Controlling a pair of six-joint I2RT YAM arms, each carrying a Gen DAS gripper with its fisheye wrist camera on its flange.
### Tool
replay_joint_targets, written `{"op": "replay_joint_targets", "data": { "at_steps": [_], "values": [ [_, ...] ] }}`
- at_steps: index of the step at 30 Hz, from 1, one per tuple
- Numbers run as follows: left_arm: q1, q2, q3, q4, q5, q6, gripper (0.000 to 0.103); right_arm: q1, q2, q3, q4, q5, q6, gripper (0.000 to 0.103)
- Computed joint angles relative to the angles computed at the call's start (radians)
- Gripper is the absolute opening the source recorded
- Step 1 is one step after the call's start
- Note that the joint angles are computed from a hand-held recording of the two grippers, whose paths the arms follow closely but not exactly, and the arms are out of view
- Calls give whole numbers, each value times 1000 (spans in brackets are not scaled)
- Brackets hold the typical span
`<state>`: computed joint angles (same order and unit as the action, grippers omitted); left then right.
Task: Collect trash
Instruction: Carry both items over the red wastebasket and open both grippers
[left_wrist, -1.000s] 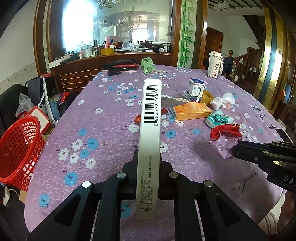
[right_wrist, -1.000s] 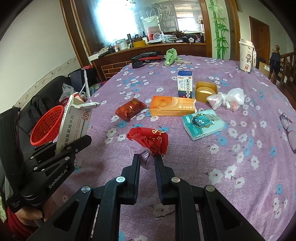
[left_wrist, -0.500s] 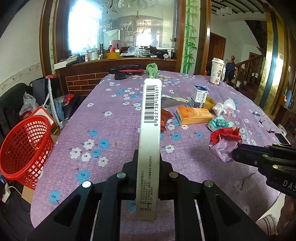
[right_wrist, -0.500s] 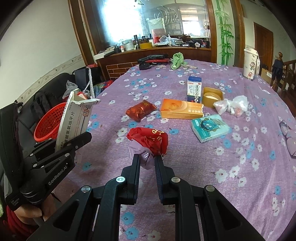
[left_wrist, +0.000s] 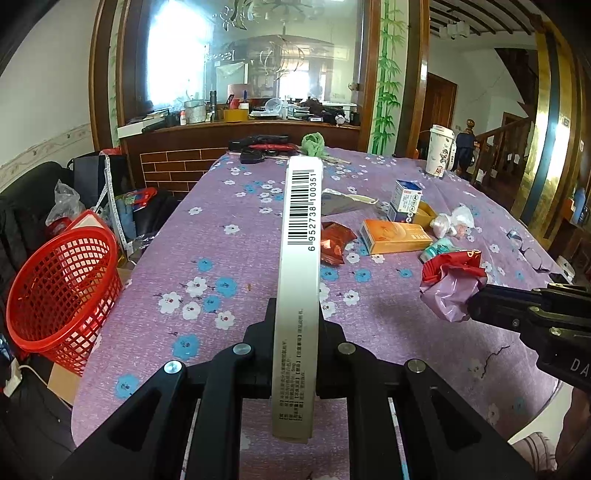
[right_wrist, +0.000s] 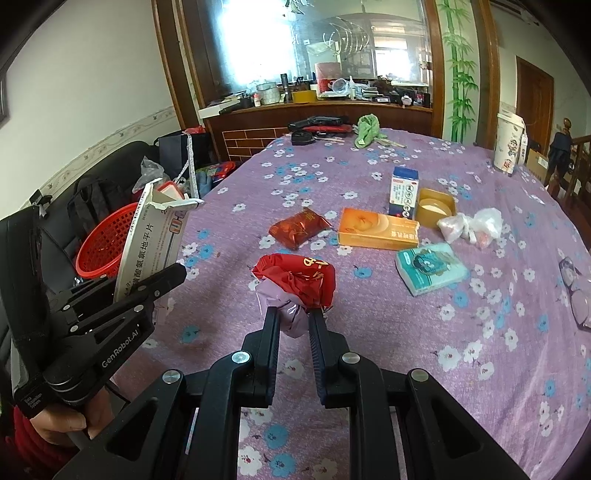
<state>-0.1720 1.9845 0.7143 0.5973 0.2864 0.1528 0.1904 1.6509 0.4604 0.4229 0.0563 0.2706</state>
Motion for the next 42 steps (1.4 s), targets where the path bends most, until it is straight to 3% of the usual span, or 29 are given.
{"op": "replay_joint_targets", "data": {
  "at_steps": [17,34,42],
  "values": [
    [174,-22,66,-48,61,-21,13,75,104,252,-154,-42,-36,17],
    [467,111,306,-171,98,-42,13,221,389,760,-404,-110,-62,17],
    [509,215,455,-260,95,-45,13,281,569,1063,-529,-123,-72,17]
  ]
}}
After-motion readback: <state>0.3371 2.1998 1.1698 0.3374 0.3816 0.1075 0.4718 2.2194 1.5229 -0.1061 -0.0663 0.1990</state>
